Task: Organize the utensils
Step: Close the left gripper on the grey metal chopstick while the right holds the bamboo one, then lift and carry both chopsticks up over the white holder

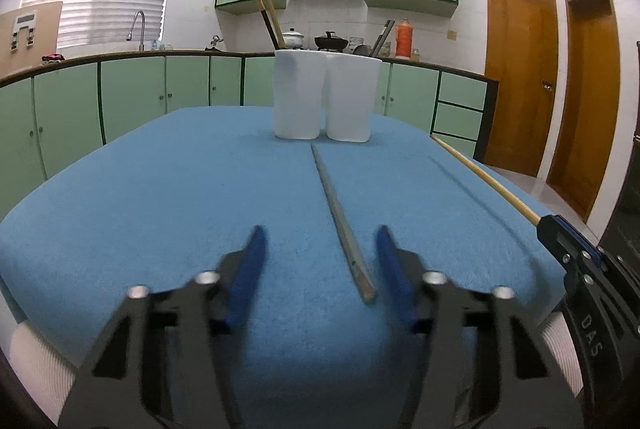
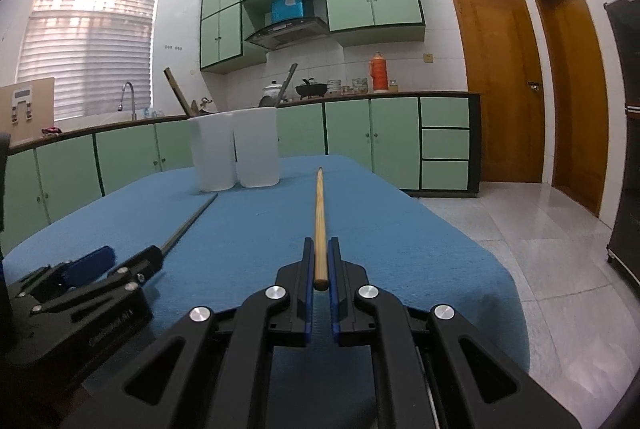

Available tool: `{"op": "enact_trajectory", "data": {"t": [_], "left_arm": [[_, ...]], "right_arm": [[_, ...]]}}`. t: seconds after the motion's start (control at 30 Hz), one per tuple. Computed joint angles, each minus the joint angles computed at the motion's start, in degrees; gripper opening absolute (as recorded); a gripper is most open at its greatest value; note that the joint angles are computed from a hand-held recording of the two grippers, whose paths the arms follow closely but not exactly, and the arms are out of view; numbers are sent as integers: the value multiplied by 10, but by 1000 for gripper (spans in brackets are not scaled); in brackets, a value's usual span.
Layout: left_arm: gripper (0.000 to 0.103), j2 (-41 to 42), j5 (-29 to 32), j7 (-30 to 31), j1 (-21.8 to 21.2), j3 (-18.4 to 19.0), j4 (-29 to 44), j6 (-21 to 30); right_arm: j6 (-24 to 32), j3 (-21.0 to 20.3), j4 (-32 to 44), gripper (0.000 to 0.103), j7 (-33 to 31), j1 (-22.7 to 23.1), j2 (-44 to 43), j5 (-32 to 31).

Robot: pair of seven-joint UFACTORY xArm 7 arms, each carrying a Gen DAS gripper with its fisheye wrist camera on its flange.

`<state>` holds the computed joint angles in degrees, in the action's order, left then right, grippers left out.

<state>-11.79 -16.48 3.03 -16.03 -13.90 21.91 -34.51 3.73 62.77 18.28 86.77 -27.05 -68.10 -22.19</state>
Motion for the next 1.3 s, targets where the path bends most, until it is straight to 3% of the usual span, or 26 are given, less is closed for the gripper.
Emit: {"op": "enact_trajectory", "data": {"t": [0.17,0.4,0.5,0.7,0.97,1.2,1.3], "left_arm": [[7,-1,25,-9,-7,10,7,17],[7,-19,38,-30,2,13,2,32],[6,-35,14,-11,16,-9,-2,28],[6,-88,50,-31,18,7,-12,45],[6,-153,121,-70,20,45,0,75],[6,-162,198,-99,-9,110,43,88],[6,-155,240,-113,-41,155,68,103]], "right_arm": [[-1,-1,0,7,2,2,-1,1],[0,-3,0,7,-4,8,-7,-4],[-1,-9,-3,7,-10,16,-10,-5],[-10,-44,0,7,-42,26,-4,-8],[-39,-103,6,7,-98,28,7,8],[-58,-176,40,7,-188,36,63,27],[-68,-205,64,7,-228,38,97,38]]}}
